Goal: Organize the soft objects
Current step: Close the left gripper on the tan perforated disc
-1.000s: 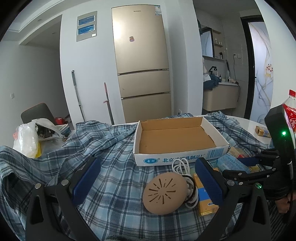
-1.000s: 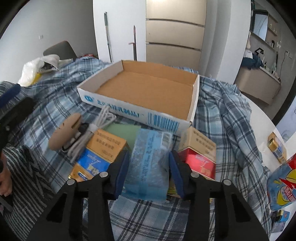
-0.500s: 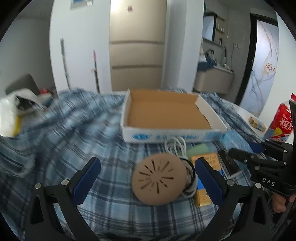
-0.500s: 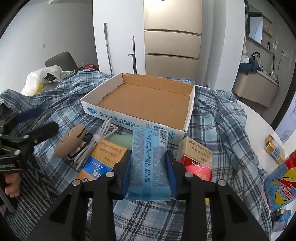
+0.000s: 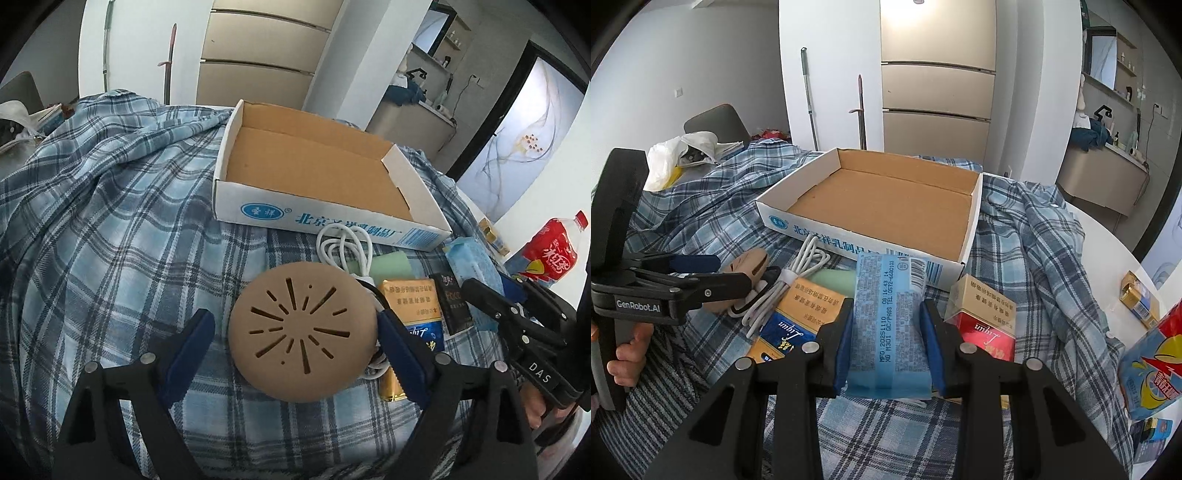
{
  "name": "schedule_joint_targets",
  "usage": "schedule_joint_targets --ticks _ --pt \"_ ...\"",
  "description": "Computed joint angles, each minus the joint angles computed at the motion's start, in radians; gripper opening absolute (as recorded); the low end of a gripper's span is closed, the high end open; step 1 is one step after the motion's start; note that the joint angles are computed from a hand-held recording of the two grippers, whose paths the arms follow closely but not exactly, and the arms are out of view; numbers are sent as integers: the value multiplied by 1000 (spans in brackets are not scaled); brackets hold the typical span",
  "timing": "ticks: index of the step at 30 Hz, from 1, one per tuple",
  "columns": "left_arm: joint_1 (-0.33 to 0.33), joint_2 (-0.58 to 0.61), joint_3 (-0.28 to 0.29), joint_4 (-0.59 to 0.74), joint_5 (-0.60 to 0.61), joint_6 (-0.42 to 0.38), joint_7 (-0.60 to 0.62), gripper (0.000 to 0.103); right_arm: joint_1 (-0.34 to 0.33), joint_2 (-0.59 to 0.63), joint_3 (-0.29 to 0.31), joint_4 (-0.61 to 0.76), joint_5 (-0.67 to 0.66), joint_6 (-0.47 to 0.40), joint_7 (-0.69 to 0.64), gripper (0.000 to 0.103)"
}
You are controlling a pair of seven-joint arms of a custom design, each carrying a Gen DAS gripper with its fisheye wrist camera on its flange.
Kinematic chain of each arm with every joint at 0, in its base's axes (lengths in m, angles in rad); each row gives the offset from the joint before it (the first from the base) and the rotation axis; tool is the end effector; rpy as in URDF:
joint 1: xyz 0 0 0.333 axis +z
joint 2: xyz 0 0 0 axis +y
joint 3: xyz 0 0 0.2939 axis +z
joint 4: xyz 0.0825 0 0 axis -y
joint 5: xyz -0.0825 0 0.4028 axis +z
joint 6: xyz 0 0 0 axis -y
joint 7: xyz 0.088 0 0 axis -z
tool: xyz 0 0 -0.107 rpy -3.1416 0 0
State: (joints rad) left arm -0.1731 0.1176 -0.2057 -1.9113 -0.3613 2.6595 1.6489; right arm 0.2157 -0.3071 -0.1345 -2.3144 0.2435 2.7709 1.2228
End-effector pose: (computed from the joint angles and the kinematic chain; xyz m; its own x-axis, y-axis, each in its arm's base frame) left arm 0.6066 -0.2260 0.4762 -0.2626 -0.9180 0.2972 -0.8283 0.0565 -0.5575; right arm 0.5268 0.0280 0.5230 0.2324 -0.9724 -0.0186 -0.6941 -0.1524 -0.7036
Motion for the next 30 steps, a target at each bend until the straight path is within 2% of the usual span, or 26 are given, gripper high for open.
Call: schedule_joint_targets --ticks 6,15,20,23,26,27,28,29,30 --pt "2 33 2 47 10 -70 -8 91 -2 -2 2 -3 -5 5 -2 34" --pt "7 31 -5 41 -24 -60 27 85 0 -6 0 -6 -5 9 0 34" --pt "15 12 -15 22 -95 -36 98 83 6 -15 -3 -19 -7 30 -7 34" --pt "6 -22 -19 -20 -114 31 140 83 22 -4 -22 -2 22 3 -28 34" --pt "-4 -68 -27 -74 -170 107 223 83 4 4 -14 7 27 -6 -6 34" --pt "-12 -84 -30 -94 -177 143 250 80 4 1 -15 3 35 0 -8 34" --pt "-18 -94 -29 -106 -182 164 272 72 6 -3 -16 -1 42 8 -14 34" --pt "-26 -104 -27 -119 -135 190 249 72 7 -7 -17 -5 44 13 -19 34" --pt "-34 -111 -23 -136 -19 221 163 72 7 -7 -15 -6 41 15 -21 34"
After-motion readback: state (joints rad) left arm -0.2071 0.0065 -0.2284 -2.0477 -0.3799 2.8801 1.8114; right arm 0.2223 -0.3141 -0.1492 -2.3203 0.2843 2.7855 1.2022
